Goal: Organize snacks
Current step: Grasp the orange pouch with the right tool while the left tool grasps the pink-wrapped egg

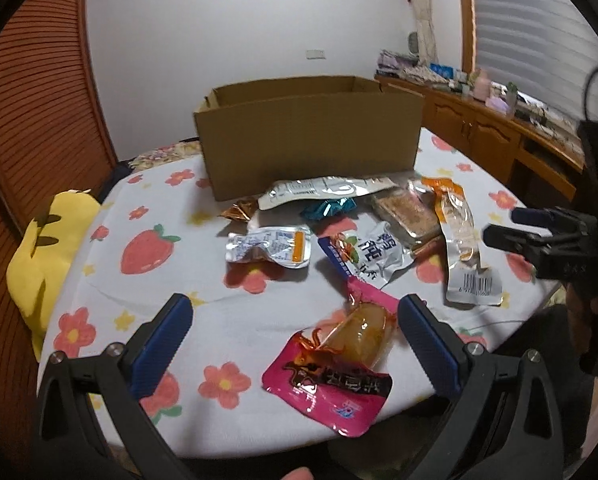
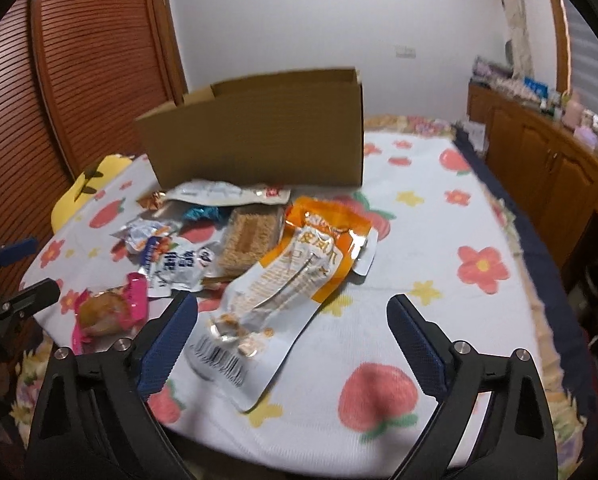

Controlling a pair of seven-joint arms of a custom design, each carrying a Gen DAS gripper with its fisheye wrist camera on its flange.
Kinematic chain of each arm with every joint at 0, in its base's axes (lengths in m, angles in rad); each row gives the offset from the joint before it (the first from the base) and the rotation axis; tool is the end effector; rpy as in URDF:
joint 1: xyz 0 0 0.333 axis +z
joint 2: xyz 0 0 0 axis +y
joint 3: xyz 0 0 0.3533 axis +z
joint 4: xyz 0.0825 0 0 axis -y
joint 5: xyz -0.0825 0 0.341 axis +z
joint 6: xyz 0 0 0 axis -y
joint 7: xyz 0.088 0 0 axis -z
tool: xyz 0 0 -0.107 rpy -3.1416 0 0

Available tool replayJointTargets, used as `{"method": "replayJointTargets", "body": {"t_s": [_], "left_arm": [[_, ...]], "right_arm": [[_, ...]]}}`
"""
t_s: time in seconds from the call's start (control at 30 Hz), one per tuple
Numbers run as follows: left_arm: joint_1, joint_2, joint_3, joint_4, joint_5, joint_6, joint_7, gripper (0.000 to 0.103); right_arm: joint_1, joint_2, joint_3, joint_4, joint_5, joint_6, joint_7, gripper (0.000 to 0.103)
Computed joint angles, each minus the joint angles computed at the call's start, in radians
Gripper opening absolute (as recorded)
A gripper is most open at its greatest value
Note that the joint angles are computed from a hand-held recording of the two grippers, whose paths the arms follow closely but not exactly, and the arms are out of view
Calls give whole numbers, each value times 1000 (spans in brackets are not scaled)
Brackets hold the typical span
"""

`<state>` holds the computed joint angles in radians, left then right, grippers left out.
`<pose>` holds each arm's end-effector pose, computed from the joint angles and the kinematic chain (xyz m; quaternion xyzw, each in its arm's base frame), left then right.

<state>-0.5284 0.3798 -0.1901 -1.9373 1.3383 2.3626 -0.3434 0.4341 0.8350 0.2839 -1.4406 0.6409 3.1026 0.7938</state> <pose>0.4763 -0.3863 0.3667 -0.7090 0.5659 -0.2405 0.3453 0.6439 0.4032 0.3353 -0.8162 0.3902 -0.1217 0.4084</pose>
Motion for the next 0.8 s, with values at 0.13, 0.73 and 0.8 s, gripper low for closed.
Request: {"method": "replayJointTargets", "body": {"t_s": [0.13, 0.73, 0.8], "left_arm": [[21, 25, 1, 24, -15, 64, 69, 102], [31, 111, 22, 117, -265, 171, 473, 102], [32, 119, 24, 126, -293, 165, 504, 102]], "right_arm": [[37, 57, -72, 113, -44, -124, 69, 91], [75, 228, -149, 472, -181, -433, 261, 79], [77, 261, -157, 538, -200, -480, 297, 79]]}}
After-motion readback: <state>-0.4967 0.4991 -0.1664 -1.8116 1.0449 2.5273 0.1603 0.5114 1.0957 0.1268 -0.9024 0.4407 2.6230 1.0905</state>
